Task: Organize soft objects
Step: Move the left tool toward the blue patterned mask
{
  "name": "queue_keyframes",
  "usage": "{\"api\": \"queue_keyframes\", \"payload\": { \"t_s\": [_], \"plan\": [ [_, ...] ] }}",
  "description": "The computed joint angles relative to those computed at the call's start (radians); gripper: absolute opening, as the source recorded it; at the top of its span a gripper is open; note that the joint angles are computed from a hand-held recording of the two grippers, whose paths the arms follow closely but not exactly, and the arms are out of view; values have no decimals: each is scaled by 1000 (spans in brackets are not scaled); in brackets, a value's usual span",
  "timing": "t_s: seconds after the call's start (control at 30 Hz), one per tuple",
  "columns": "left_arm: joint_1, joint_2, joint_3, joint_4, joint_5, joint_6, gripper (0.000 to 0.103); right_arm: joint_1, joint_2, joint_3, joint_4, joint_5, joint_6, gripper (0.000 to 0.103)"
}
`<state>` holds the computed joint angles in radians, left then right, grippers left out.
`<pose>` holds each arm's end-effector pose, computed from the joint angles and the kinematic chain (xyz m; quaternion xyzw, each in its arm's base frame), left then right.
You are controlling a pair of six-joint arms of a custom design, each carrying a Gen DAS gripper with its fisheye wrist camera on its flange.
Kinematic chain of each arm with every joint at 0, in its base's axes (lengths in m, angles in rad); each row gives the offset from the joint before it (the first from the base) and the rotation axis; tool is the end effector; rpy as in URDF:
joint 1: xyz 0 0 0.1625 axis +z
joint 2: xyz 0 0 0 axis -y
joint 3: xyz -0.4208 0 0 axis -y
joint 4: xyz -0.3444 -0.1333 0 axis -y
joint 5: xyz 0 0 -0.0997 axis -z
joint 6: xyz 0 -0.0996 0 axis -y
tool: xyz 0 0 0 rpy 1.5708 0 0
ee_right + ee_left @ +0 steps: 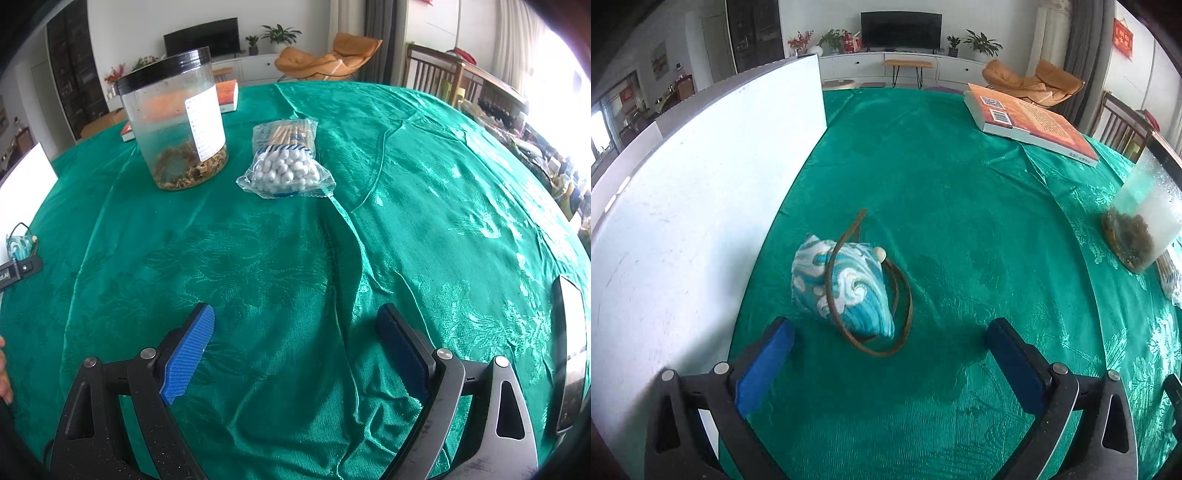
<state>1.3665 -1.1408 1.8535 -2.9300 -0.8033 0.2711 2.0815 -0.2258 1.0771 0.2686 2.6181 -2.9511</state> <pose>0.0849 -0.5882 0.3226 0.0914 0.8825 -0.2825 0.3646 0.3192 -0.4734 -0.0906 0.0242 -0.8511 0.3492 0.3913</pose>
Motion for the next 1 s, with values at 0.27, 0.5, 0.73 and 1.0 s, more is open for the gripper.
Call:
{"api": "queue_keyframes", "payload": {
  "t_s": [0.27,0.5,0.73,1.0],
  "plan": [
    [7,17,-16,-66,-58,92,77,1,1,-1,1,1,1,92],
    [3,-42,27,92,-327,216,68,1,1,-1,1,1,2,92],
    [-17,-62,81,3,-253,253,100,1,0,0,1,0,1,92],
    [-25,13,1,74,-149,183,102,1,0,0,1,0,1,92]
  ]
}}
